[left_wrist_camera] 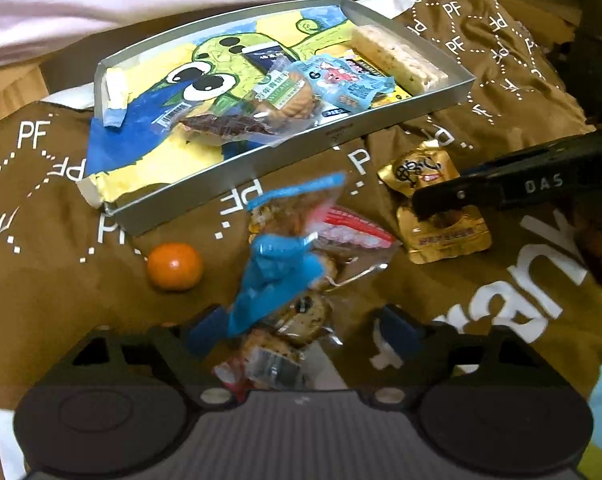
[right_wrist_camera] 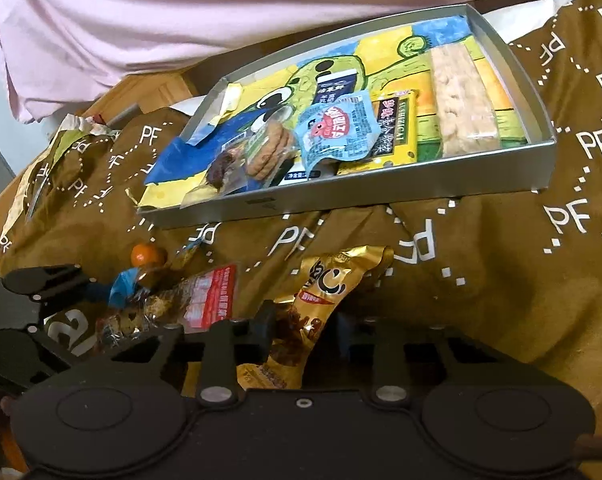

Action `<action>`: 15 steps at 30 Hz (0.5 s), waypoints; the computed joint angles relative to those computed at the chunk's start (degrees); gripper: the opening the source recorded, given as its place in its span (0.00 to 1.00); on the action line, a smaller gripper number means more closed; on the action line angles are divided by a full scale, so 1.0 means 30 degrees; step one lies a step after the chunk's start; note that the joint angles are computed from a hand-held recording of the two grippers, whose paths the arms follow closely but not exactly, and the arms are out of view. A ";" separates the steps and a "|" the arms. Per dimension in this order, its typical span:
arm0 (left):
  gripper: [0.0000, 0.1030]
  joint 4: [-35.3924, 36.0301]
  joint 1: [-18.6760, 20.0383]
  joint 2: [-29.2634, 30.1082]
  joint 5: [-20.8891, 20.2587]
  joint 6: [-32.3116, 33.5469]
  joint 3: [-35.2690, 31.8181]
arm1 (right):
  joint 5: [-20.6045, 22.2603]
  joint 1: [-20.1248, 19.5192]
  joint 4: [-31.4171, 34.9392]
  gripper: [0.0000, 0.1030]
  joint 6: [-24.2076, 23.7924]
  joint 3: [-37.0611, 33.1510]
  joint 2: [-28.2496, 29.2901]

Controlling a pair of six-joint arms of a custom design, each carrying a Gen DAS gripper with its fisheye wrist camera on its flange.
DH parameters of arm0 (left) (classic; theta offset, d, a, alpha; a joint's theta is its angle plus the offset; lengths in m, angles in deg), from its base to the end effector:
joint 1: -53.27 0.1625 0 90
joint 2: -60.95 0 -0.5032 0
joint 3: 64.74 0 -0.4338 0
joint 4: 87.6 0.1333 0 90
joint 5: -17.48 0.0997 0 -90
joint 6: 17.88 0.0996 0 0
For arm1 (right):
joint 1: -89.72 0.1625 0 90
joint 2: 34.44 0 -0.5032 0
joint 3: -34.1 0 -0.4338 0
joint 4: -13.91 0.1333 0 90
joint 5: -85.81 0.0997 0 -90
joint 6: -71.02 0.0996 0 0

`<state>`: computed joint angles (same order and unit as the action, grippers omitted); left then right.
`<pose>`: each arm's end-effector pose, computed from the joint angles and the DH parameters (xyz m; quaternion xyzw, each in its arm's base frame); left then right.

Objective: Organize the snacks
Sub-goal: 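Close left tool on the quail-egg bag while right tool grasps the gold pouch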

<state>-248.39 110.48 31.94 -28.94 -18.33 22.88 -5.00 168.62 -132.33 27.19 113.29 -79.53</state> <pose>-0.2519 -0.7640 -0.0133 0.2193 0.8978 -0.2000 0.3255 -0.0331 -0.8539 0.2210 0.2752 -0.9420 0.1672 0.0947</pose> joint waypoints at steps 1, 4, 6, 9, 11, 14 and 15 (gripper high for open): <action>0.74 0.0187 -0.0099 -0.0026 0.0054 -0.0349 0.0029 | -0.0125 0.0049 -0.0024 0.28 -0.0086 0.0056 -0.0039; 0.68 0.1251 -0.0355 -0.0039 0.0248 -0.2043 -0.0115 | -0.0395 0.0162 0.0178 0.27 -0.0022 0.0114 -0.0152; 0.65 0.1717 -0.0507 -0.0084 0.0133 -0.3312 -0.0087 | -0.0490 0.0207 0.0659 0.26 0.0000 0.0104 -0.0288; 0.63 0.2343 -0.0857 -0.0096 0.0069 -0.4586 0.0037 | -0.1127 0.0335 0.1346 0.26 -0.0378 0.0123 -0.0517; 0.61 0.2790 -0.1082 -0.0139 -0.0176 -0.5271 0.0102 | -0.1410 0.0345 0.1944 0.26 -0.0557 0.0096 -0.0713; 0.61 0.3505 -0.1356 0.0032 0.0232 -0.6146 -0.0108 | -0.1331 0.0249 0.2836 0.26 -0.0505 -0.0057 -0.0944; 0.62 0.3629 -0.1387 0.0106 0.0397 -0.6294 -0.0192 | -0.1280 0.0212 0.3088 0.26 -0.0382 -0.0158 -0.0949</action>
